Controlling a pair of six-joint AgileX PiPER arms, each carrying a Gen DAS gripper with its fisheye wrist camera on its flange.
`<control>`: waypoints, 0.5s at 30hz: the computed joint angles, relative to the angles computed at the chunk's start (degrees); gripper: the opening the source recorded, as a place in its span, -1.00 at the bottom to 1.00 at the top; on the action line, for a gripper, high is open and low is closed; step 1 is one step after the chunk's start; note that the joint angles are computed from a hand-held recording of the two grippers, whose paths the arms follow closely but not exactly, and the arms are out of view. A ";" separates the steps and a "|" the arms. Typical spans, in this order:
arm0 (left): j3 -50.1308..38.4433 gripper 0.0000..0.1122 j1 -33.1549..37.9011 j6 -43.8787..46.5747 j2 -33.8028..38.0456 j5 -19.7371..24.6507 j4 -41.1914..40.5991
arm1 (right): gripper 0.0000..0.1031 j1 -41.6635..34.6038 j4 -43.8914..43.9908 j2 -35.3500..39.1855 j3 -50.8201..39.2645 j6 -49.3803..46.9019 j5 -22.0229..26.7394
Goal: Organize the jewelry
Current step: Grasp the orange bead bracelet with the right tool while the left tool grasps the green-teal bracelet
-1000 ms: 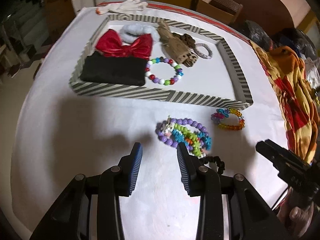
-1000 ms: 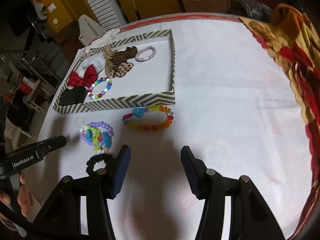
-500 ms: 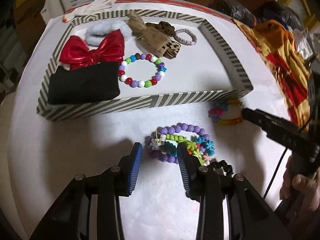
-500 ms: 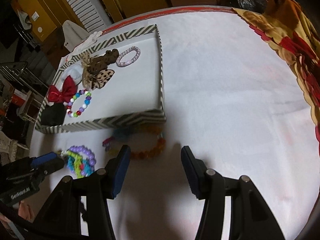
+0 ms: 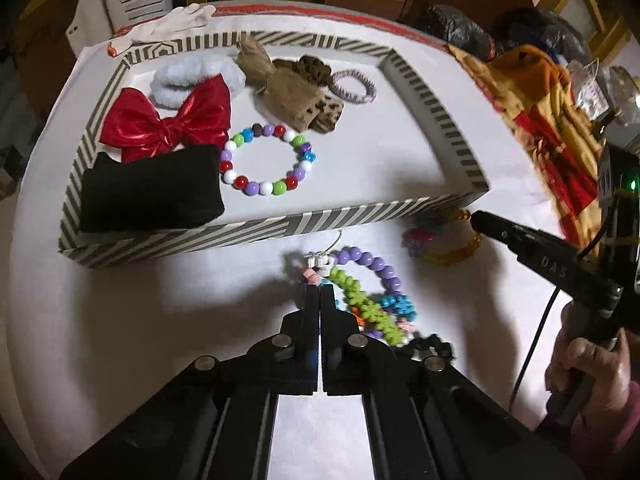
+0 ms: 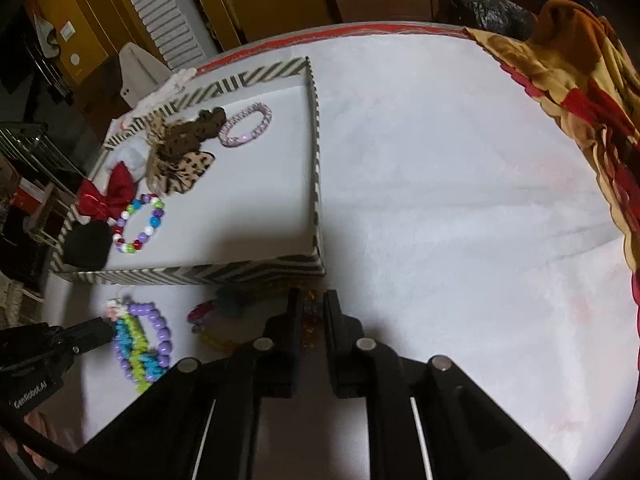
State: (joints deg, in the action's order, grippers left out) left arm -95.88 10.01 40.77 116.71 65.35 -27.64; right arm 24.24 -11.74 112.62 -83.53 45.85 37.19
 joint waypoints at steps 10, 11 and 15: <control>-1.10 -0.90 1.15 -0.75 -1.54 0.11 -1.02 | -0.81 0.75 1.41 -8.01 4.26 -3.18 -1.47; -1.29 -0.52 0.90 0.23 -0.99 0.33 -1.65 | -0.81 0.52 2.31 -8.65 4.68 -3.84 -1.75; -0.30 -0.25 -1.31 2.29 -0.61 -2.29 -0.55 | -0.81 0.13 4.24 -9.91 6.03 -5.15 -2.00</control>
State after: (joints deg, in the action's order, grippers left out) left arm -96.17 8.70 43.06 116.10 63.06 -28.19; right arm 24.38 -7.50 102.72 -77.50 40.70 35.19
